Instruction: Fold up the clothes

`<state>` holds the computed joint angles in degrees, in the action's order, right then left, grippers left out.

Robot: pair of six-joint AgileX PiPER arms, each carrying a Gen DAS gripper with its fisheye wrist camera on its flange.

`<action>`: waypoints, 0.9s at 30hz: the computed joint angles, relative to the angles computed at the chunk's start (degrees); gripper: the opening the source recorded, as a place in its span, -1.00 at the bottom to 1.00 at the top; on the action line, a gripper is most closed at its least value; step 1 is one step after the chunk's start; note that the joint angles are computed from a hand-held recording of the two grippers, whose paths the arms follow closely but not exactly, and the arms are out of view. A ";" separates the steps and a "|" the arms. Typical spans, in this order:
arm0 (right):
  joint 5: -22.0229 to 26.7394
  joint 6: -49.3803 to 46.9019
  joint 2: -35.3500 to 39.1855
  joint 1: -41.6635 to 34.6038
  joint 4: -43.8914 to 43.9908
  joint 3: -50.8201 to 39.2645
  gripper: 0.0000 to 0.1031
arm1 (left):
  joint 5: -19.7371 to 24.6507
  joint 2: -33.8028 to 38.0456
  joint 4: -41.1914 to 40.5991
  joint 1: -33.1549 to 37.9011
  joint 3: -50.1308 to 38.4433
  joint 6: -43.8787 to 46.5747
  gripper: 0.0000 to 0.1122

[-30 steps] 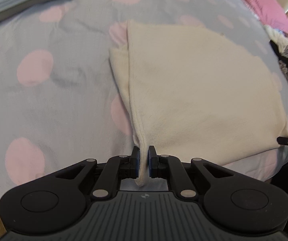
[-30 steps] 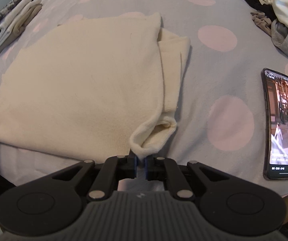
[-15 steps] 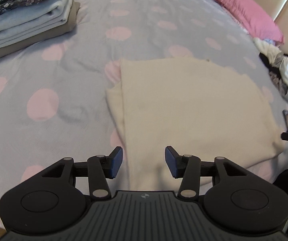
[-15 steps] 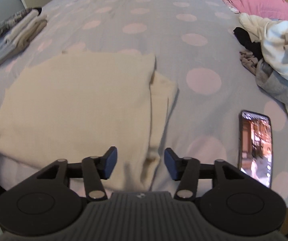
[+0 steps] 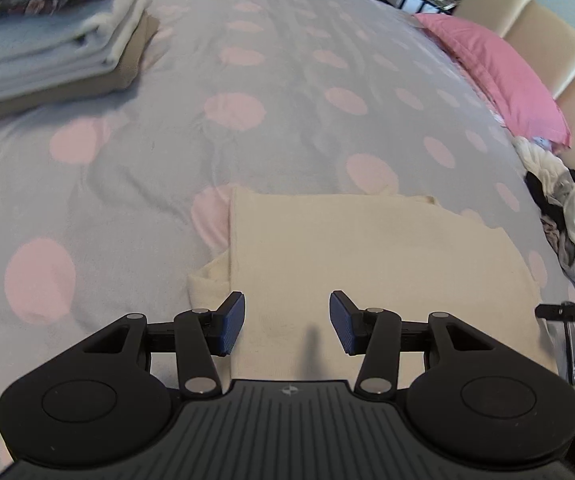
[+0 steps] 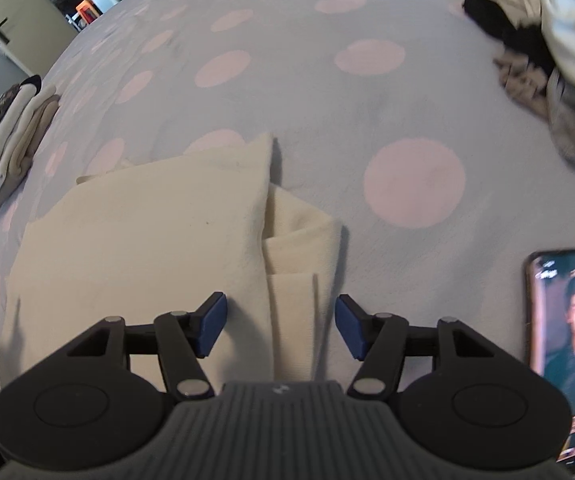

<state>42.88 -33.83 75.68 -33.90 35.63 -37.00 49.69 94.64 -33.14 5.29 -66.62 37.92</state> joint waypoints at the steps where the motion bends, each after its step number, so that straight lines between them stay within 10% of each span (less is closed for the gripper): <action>1: -1.54 0.39 -0.03 0.95 0.04 0.93 0.22 | -0.13 0.45 0.19 -0.04 -0.10 -0.47 -0.20; 9: -9.58 -0.41 -1.69 5.21 2.68 6.37 -0.22 | -1.87 0.69 1.15 -0.97 1.06 -0.13 -0.20; 15: -6.27 -3.99 -1.18 1.89 6.71 5.50 -0.64 | -2.44 -0.34 0.86 -1.41 2.03 1.00 -0.20; 27: 10.83 6.95 -4.90 2.22 3.87 -6.08 -0.69 | -0.98 -2.48 -3.08 0.29 2.18 4.73 -0.20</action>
<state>53.70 -26.88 70.78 -31.68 39.50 -43.08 48.71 92.16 -36.22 5.57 -64.45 42.66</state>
